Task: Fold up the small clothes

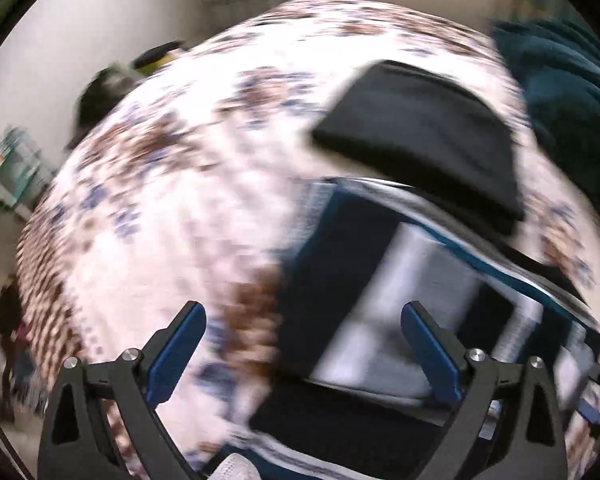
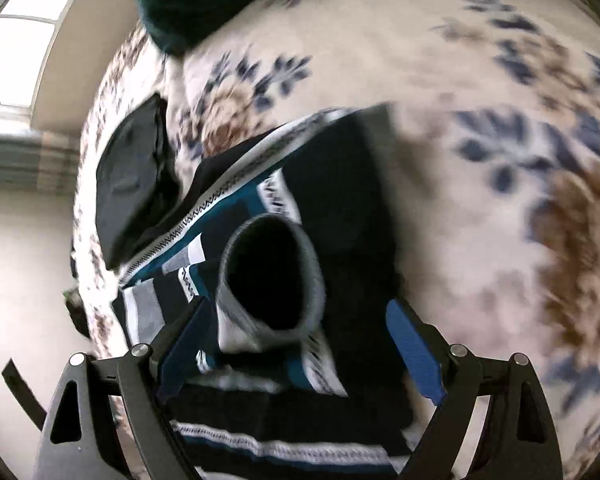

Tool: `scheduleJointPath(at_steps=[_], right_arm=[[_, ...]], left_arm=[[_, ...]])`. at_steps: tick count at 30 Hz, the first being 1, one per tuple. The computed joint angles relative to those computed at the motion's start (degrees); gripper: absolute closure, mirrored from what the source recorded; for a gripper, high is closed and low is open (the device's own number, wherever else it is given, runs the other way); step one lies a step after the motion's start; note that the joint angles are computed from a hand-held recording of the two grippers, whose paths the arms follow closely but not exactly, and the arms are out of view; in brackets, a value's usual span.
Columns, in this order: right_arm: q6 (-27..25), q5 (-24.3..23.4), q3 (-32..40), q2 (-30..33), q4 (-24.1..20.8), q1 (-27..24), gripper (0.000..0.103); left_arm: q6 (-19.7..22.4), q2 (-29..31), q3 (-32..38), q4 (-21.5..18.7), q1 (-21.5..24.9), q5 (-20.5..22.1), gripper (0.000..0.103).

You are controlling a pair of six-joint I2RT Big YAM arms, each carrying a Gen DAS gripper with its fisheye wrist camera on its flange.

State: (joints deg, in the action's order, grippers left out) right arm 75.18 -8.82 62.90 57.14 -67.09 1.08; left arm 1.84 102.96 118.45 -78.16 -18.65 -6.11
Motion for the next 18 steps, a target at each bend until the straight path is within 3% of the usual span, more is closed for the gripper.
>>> scheduleJointPath(at_steps=[2,3,4,10,12,13,14,15,16,18], right_arm=[[0.84,-1.14,-0.03,2.16,2.78,0.52,0.023],[0.53,-0.38,0.86,3.56,2.28,0.94,0.051],[-0.88,0.2,2.14,5.55,0.96,0.87,0.1],[2.06,11.07,5.23,1.76,-9.59,2.68,0.098],[0.46,9.75,4.45,1.4,-12.65,1.83,0.098],[-0.84,4.2,2.33,0.84,-11.07,-0.13,0.096],[-1.83,0.49,1.67,1.25,-11.28,-1.57,0.09],[-3.24,-1.41,1.95,2.34,-12.79,-2.28,0.074],[-4.32,-0.72,2.54,2.44,-14.38,-2.19,0.065],[-3.72,5.02,4.63,1.82,-17.4,-0.86,0.063]], left_arm=[[-0.47,0.52,-0.02,1.03,1.64,-0.52,0.003],[-0.52,0.8,0.21,1.07,2.12,-0.74,0.003],[-0.63,1.15,0.46,1.03,2.63,-0.43,0.003],[1.56,3.34,1.29,0.34,3.16,1.46,0.003],[2.41,5.06,2.81,-1.24,2.76,2.34,0.003],[3.09,5.75,3.07,-1.59,2.41,2.44,0.003],[3.61,6.3,3.36,-1.74,2.11,2.01,0.003],[4.48,6.69,3.29,-1.59,1.77,1.96,0.003],[5.24,6.99,3.27,-1.3,1.47,1.76,0.003],[7.26,6.87,1.92,0.88,0.79,1.36,0.003]])
